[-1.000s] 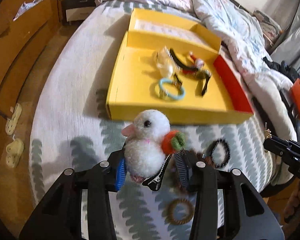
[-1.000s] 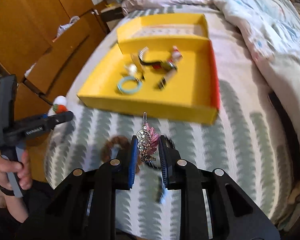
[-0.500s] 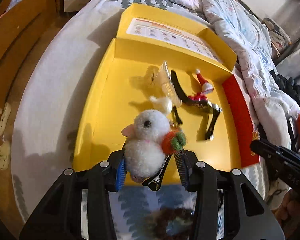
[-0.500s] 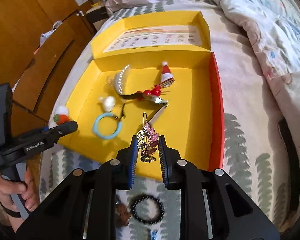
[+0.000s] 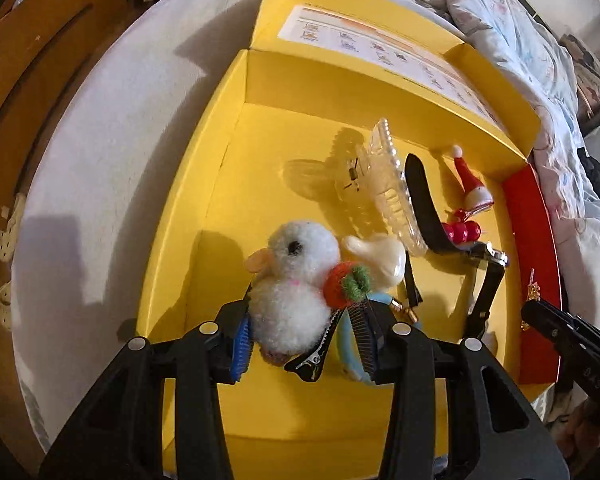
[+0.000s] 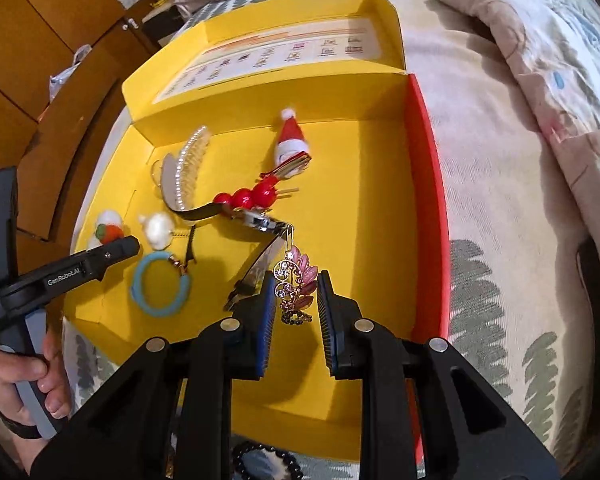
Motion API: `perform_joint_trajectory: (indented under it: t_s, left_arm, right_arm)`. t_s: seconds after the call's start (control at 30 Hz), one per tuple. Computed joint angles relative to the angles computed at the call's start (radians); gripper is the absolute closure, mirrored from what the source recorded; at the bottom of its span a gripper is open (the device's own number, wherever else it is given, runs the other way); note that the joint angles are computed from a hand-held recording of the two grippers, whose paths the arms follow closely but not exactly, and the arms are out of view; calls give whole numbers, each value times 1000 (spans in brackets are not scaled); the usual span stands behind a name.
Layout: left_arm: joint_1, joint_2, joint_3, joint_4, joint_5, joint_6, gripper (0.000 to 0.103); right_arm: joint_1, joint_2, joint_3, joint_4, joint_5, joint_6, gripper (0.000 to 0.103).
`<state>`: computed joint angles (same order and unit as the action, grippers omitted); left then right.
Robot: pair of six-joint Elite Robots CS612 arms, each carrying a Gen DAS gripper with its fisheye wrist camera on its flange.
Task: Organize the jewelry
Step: 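Carry the bunny clip and pink charm into the yellow box and open both tools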
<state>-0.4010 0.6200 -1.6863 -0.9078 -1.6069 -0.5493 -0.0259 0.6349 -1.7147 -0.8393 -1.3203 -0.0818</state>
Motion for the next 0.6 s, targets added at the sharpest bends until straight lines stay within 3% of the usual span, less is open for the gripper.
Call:
perform_joint_trajectory:
  t_s: [0.6]
  left_arm:
    - [9,15,18,-43,-45,-1,53]
  right_arm:
    - [18,14,22,-37,-61,12,81]
